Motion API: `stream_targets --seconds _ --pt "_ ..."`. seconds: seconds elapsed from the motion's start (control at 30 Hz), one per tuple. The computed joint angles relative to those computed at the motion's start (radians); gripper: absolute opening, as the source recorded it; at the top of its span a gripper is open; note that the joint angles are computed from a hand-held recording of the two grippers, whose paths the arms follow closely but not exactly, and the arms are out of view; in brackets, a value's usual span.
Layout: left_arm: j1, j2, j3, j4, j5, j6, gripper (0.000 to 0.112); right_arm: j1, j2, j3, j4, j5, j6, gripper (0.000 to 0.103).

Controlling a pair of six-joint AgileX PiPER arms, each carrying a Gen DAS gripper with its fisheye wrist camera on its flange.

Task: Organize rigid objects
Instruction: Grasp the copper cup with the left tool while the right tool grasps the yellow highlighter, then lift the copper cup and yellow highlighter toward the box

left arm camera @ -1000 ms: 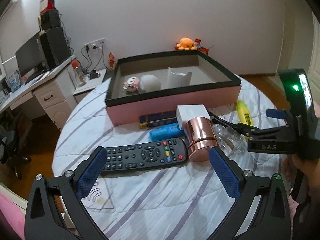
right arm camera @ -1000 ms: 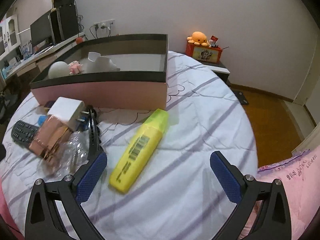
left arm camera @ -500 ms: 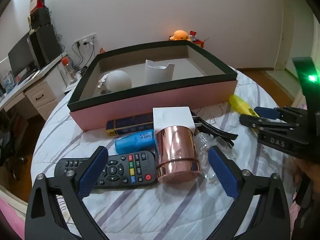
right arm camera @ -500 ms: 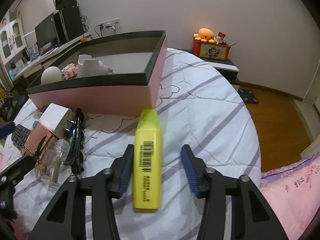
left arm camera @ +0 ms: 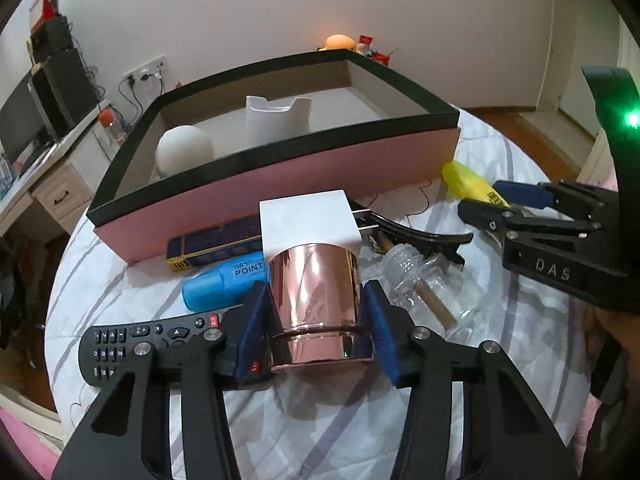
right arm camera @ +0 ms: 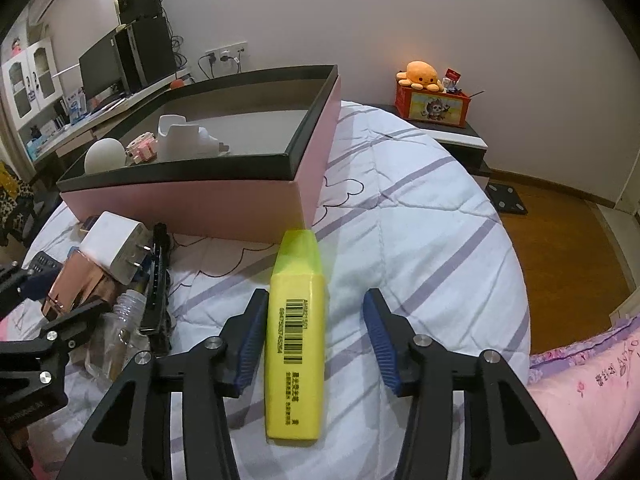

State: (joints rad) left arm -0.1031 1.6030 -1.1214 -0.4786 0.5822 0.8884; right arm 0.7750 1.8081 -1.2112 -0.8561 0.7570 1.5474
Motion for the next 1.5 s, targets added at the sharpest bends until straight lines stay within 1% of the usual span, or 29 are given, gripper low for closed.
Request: stream_targets --seconds 0.07,0.1,0.13,0.2,0.3,0.4,0.5,0.57,0.63,0.8,0.9,0.97,1.0,1.03,1.1,1.17,1.23,1.33,1.37,1.4,1.43,1.47,1.5 --pt "0.011 -0.003 -0.001 -0.012 0.019 0.016 0.048 -0.001 -0.014 0.026 -0.024 -0.023 0.033 0.049" --pt "0.014 -0.003 -0.003 -0.011 0.025 0.018 0.048 -0.001 -0.024 0.045 -0.045 -0.039 0.061 0.046" --pt "0.02 -0.007 -0.003 -0.014 0.034 0.022 0.048 -0.007 -0.034 0.063 -0.053 -0.063 0.075 0.04" --pt "0.032 -0.014 0.001 -0.022 0.054 0.041 0.048 -0.016 -0.048 0.085 -0.065 -0.094 0.097 0.039" --pt "0.05 -0.04 0.028 -0.035 0.066 0.072 0.048 -0.003 -0.043 0.068 -0.039 -0.063 0.064 0.035" --pt "0.081 -0.061 0.047 -0.066 0.097 0.121 0.048 0.027 -0.049 0.057 -0.011 -0.029 0.044 0.032" --pt "0.072 -0.061 0.056 -0.068 0.076 0.12 0.049 0.063 -0.059 0.058 0.012 0.001 0.032 0.03" --pt "0.056 -0.055 0.055 -0.04 0.059 0.084 0.049 0.078 -0.055 0.054 0.011 0.017 0.041 0.03" --pt "0.04 -0.058 0.066 -0.034 0.029 0.078 0.049 0.075 -0.045 0.046 0.009 0.022 0.036 0.03" --pt "0.04 -0.034 0.049 -0.067 0.026 0.095 0.048 0.048 -0.027 0.028 -0.011 0.026 0.028 0.031" --pt "0.027 -0.035 0.057 -0.063 0.002 0.108 0.048 0.024 -0.004 -0.01 0.016 0.031 -0.039 0.033" --pt "0.037 -0.036 0.054 -0.084 0.014 0.116 0.047 0.02 0.007 -0.02 0.01 0.03 -0.067 0.032" --pt "0.045 -0.036 0.05 -0.099 0.025 0.123 0.047 0.017 0.004 -0.011 -0.005 0.016 -0.058 0.03" --pt "0.052 -0.033 0.044 -0.108 0.039 0.13 0.047 0.017 -0.005 0.003 -0.015 0.002 -0.045 0.027" --pt "0.063 -0.034 0.038 -0.117 0.053 0.133 0.047 0.029 -0.017 0.021 -0.038 0.0 -0.01 0.027" --pt "0.087 -0.04 0.032 -0.152 0.086 0.165 0.047 0.049 -0.036 0.044 -0.071 -0.001 0.039 0.027" --pt "0.111 -0.044 0.024 -0.184 0.122 0.188 0.047 0.057 -0.068 0.083 -0.103 -0.042 0.101 0.027" --pt "0.155 -0.064 0.024 -0.241 0.168 0.243 0.047 0.079 -0.122 0.149 -0.212 -0.094 0.254 0.027" --pt "0.169 -0.072 0.026 -0.258 0.178 0.256 0.047 0.092 -0.141 0.173 -0.273 -0.098 0.33 0.027" --pt "0.178 -0.075 0.023 -0.268 0.185 0.262 0.047 0.103 -0.151 0.182 -0.302 -0.098 0.367 0.027" --pt "0.196 -0.083 0.021 -0.287 0.2 0.273 0.047 0.105 -0.158 0.181 -0.295 -0.106 0.364 0.027" --pt "0.217 -0.094 0.02 -0.307 0.214 0.28 0.047 0.121 -0.163 0.182 -0.328 -0.09 0.399 0.027" --pt "0.237 -0.098 0.015 -0.324 0.233 0.278 0.047 0.13 -0.166 0.178 -0.331 -0.082 0.399 0.027"
